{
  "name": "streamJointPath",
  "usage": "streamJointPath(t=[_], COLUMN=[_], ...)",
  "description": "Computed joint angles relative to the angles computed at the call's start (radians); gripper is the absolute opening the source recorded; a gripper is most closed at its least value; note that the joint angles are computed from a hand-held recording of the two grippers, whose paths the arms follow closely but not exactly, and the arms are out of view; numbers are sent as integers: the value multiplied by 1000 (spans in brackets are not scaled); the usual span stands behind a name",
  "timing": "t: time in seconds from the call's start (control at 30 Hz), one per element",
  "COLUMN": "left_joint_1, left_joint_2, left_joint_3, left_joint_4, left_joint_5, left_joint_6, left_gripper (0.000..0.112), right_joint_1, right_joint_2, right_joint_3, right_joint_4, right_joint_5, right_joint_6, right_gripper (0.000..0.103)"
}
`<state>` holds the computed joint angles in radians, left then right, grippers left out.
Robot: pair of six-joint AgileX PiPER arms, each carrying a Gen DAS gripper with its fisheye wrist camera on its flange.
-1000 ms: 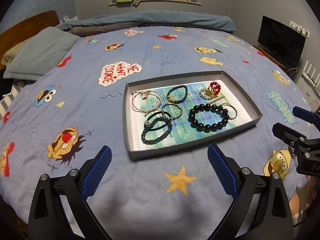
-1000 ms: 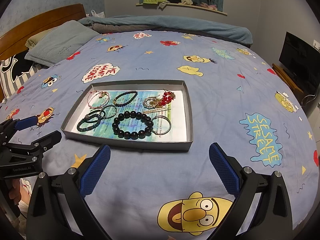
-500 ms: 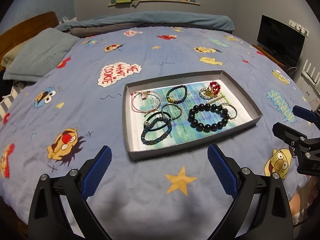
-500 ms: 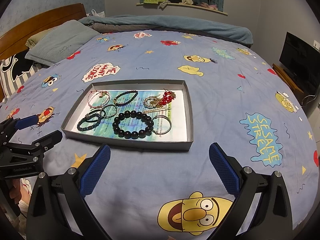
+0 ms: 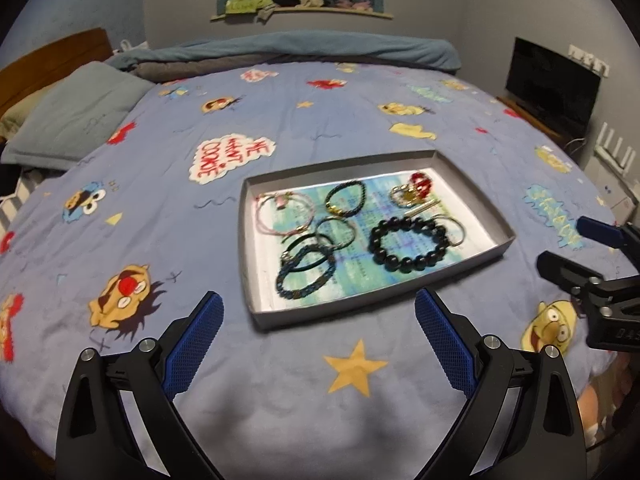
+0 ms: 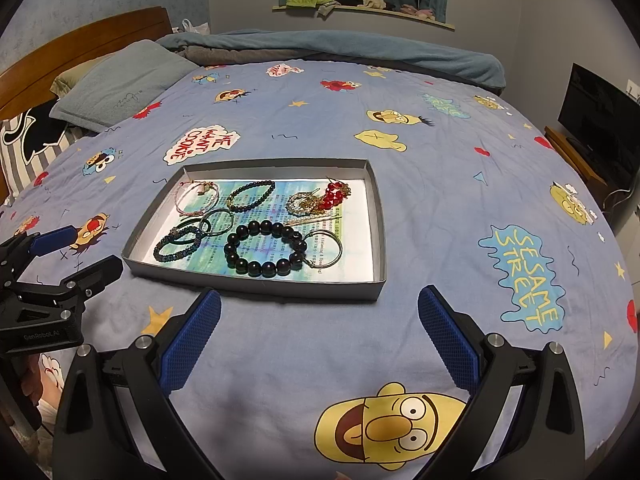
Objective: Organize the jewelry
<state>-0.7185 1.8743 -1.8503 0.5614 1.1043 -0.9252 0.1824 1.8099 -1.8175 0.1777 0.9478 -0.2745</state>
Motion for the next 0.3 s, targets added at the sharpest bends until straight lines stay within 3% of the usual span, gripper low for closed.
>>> streamJointPath(t=[0.2, 0.3], left_joint_1=[11, 61], left_joint_2=[35, -4], left_joint_3=[-43, 46], left_joint_4=[-23, -34], left_joint_5=[32, -40], left_joint_6=[19, 3], left_gripper=[96, 96], right_joint_1=[-10, -46], right_joint_2=[3, 17], right_joint_3=[12, 24], right_joint_4=[7, 51], right_joint_5=[-10, -32], right_joint_6=[-5, -36], right_gripper=[97, 97])
